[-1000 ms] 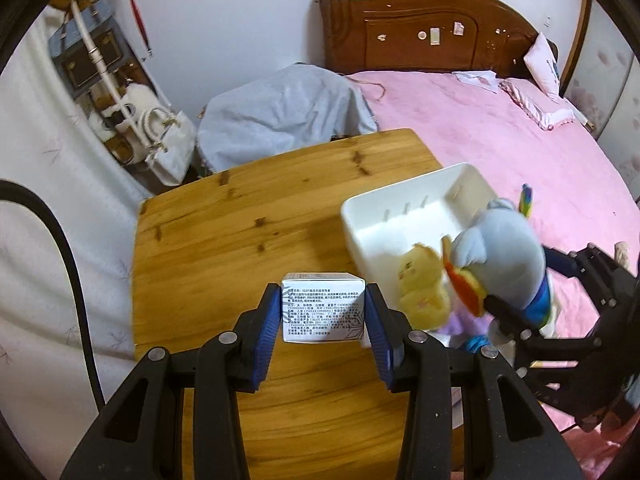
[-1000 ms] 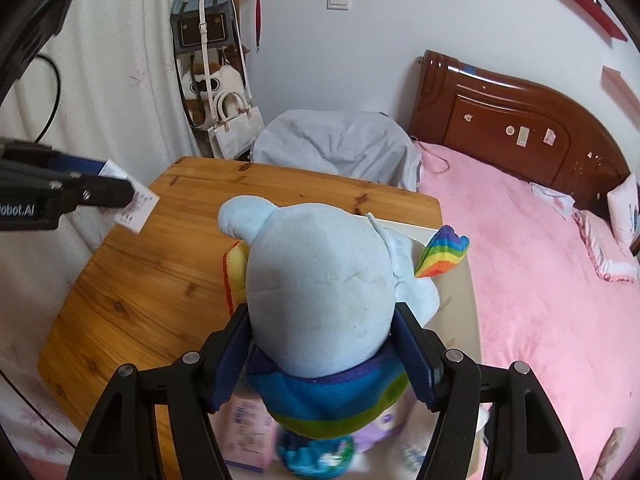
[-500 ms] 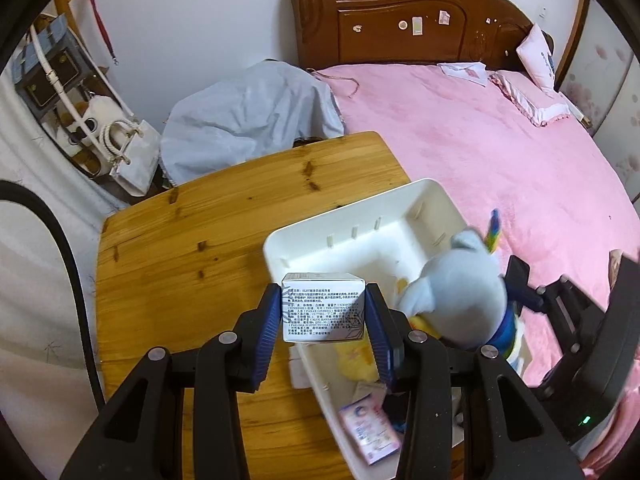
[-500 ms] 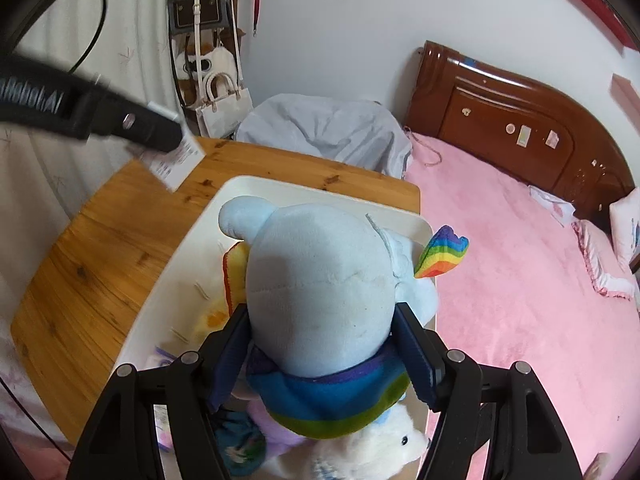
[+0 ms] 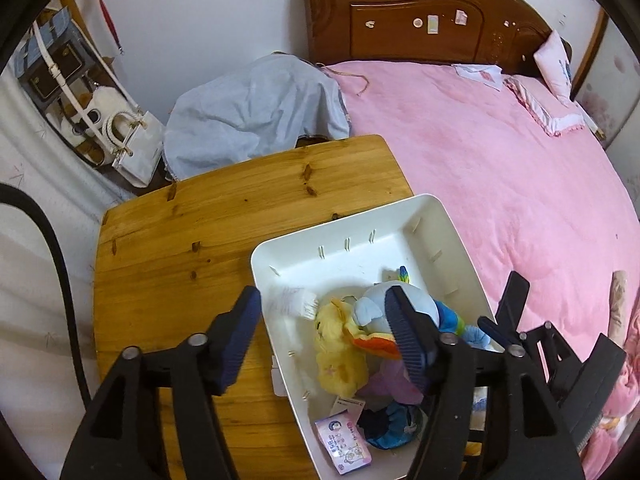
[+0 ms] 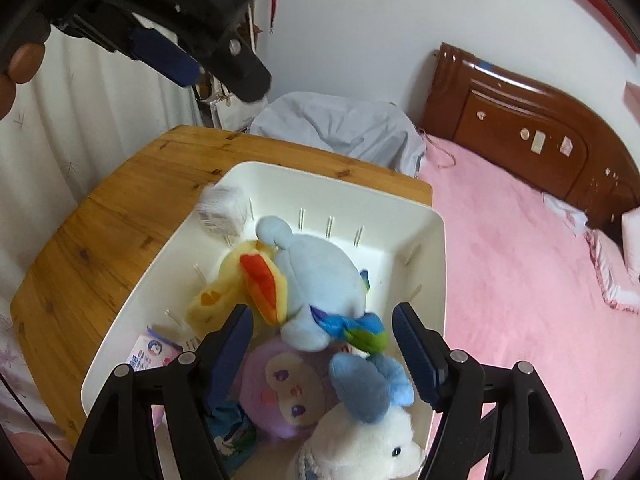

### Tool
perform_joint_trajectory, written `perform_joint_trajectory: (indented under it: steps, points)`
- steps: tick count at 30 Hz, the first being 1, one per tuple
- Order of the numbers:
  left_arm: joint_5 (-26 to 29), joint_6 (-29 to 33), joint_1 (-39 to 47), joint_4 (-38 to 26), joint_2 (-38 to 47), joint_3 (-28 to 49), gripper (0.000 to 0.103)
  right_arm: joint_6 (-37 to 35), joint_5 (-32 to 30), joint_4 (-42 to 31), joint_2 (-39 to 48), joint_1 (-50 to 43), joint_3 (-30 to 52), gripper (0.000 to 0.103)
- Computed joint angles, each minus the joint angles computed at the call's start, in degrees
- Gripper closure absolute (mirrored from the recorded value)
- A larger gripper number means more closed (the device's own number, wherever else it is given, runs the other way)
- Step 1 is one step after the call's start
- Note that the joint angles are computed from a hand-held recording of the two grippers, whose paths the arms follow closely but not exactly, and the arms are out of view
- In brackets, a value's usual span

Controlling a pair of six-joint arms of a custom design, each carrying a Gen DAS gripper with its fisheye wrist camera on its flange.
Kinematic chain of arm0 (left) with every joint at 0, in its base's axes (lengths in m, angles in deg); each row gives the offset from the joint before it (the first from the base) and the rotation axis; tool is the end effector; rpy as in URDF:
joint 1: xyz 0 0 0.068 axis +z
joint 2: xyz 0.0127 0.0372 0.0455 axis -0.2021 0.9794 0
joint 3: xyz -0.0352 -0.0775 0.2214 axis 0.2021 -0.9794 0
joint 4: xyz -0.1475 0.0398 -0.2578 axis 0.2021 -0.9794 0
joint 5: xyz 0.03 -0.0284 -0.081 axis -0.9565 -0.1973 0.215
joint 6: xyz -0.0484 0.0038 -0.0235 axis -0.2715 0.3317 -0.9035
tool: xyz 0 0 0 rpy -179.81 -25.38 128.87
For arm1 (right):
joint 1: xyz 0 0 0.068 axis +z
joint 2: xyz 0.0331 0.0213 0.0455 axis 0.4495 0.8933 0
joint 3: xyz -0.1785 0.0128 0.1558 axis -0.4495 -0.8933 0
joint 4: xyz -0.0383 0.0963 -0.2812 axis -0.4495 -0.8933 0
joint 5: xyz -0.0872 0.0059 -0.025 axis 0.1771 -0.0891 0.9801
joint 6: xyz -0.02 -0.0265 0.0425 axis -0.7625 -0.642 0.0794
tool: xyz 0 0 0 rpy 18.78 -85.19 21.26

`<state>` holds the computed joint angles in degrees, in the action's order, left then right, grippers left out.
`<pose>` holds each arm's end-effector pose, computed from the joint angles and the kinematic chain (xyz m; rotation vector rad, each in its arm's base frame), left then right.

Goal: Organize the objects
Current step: 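Carry the box and plush over the tray, lower them in and open both grippers, then withdraw both grippers upward from the tray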

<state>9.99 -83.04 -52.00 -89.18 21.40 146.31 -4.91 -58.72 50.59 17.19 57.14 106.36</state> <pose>0.2996 -0.2445 0.2737 0.3514 2.6618 -0.0429 0.2232 0.1256 0.1438 -0.5064 2.4113 0.0958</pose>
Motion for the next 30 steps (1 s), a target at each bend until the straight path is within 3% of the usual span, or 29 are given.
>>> perform_joint_trajectory:
  steps: [12,18,23,30]
  points:
    - [-3.3,-0.1,1.9,-1.4,-4.0,-2.0,0.032,10.0,-4.7,-6.0,-12.1,-0.7,-4.1,0.022]
    - [-5.5,2.9,3.8,-2.7,-7.7,-4.6,0.032,17.2,-2.8,-6.1,-16.4,5.2,-5.7,0.022]
    - [-5.6,5.4,6.6,-2.2,-11.9,-8.2,0.032,22.8,4.1,-5.9,-16.8,13.3,-4.8,0.02]
    - [-1.2,12.5,12.5,0.6,-19.5,-15.1,0.032,30.0,17.8,-7.2,-7.8,25.7,1.7,0.02]
